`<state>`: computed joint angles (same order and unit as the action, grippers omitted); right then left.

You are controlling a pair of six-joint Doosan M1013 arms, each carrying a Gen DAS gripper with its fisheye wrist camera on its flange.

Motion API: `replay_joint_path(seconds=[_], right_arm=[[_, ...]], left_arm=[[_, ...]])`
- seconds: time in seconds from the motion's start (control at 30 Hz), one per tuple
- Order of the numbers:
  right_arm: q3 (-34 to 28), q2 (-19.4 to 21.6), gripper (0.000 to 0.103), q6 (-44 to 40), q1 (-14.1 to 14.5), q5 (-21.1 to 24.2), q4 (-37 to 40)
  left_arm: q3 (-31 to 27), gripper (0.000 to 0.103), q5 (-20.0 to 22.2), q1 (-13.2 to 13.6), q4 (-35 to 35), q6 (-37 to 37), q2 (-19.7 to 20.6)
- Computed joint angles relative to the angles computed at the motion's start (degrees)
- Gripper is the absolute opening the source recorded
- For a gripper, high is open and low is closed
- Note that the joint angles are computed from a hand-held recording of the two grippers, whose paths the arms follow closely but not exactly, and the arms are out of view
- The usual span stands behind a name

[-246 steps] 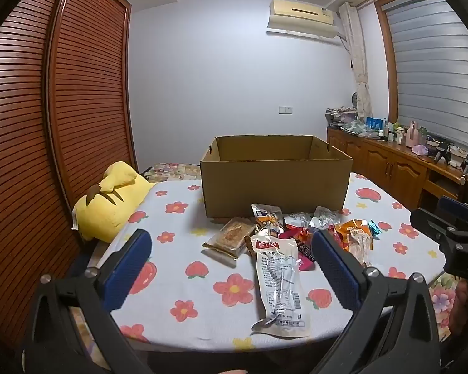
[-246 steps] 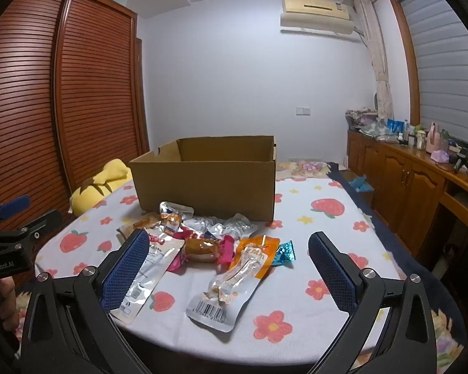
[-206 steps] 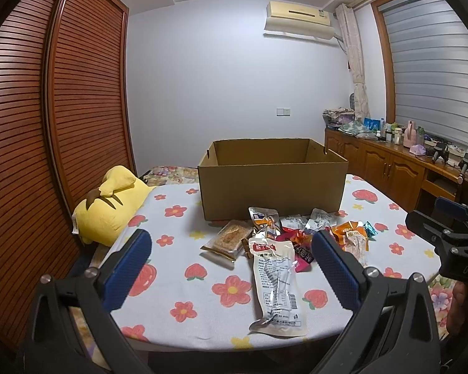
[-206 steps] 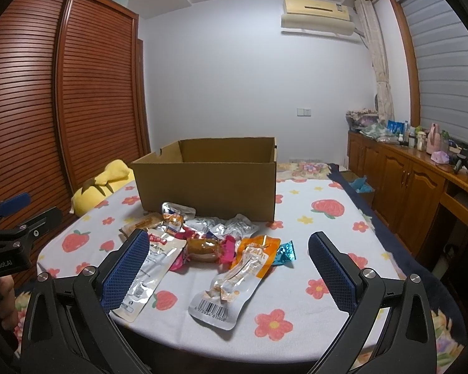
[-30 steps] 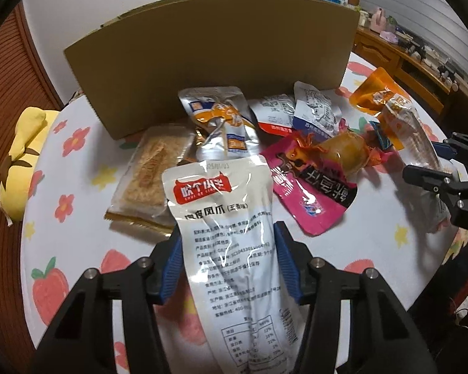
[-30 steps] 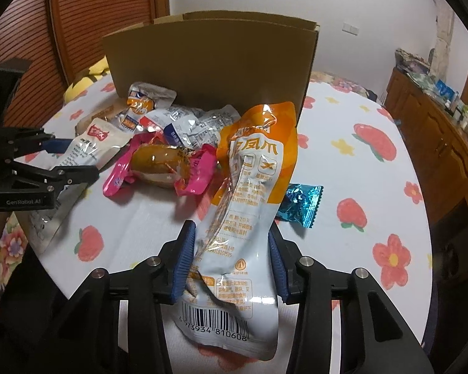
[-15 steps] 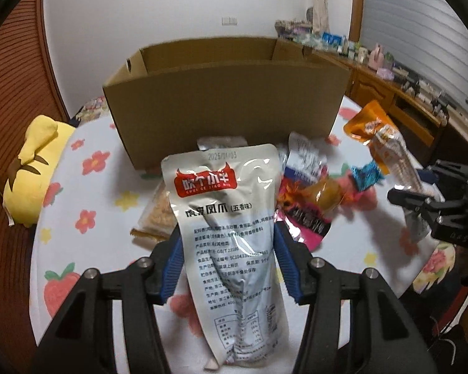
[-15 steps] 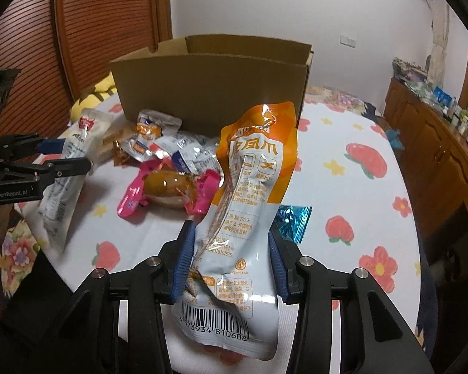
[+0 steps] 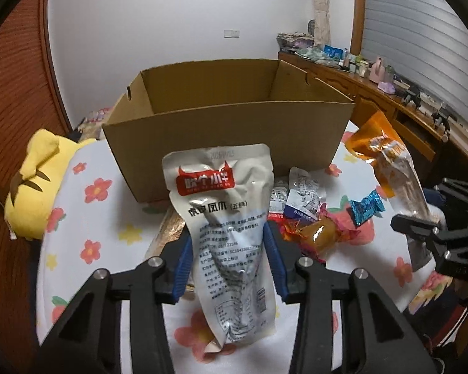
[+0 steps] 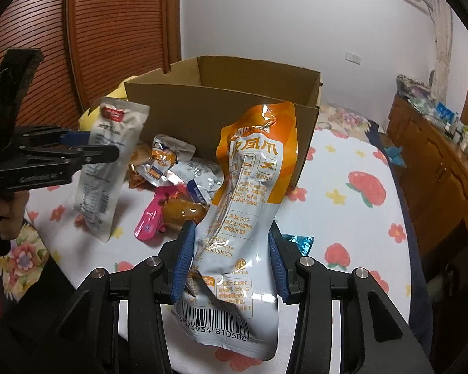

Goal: Organize snacks
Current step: 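Lift the orange-and-white bag with the right tool while the left tool regrips the white-and-red bag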

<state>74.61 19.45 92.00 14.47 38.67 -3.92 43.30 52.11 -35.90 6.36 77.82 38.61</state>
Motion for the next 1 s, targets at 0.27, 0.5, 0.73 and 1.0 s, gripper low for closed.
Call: replay_joint_path(seconds=[0.27, 0.5, 0.73, 1.0], right_arm=[[0.7, -0.2, 0.045, -0.2, -0.2, -0.5, 0.5], [1.4, -0.5, 0.045, -0.3, -0.4, -0.8, 0.9], [2.0, -0.6, 0.046, -0.4, -0.4, -0.8, 1.3], [2.1, -0.6, 0.047, -0.3, 0.0, -0.9, 1.0]], left_arm=[[1.7, 0.001, -1.9, -0.5, 0.0, 0.9, -0.8], [3.0, 0.003, -1.0, -0.1, -0.7, -1.3, -1.1], [10.7, 0.043, -2.4, -0.2, 1.5, -8.0, -5.1], [13.6, 0.045, -1.2, 0.3, -2.9, -11.7, -5.6]])
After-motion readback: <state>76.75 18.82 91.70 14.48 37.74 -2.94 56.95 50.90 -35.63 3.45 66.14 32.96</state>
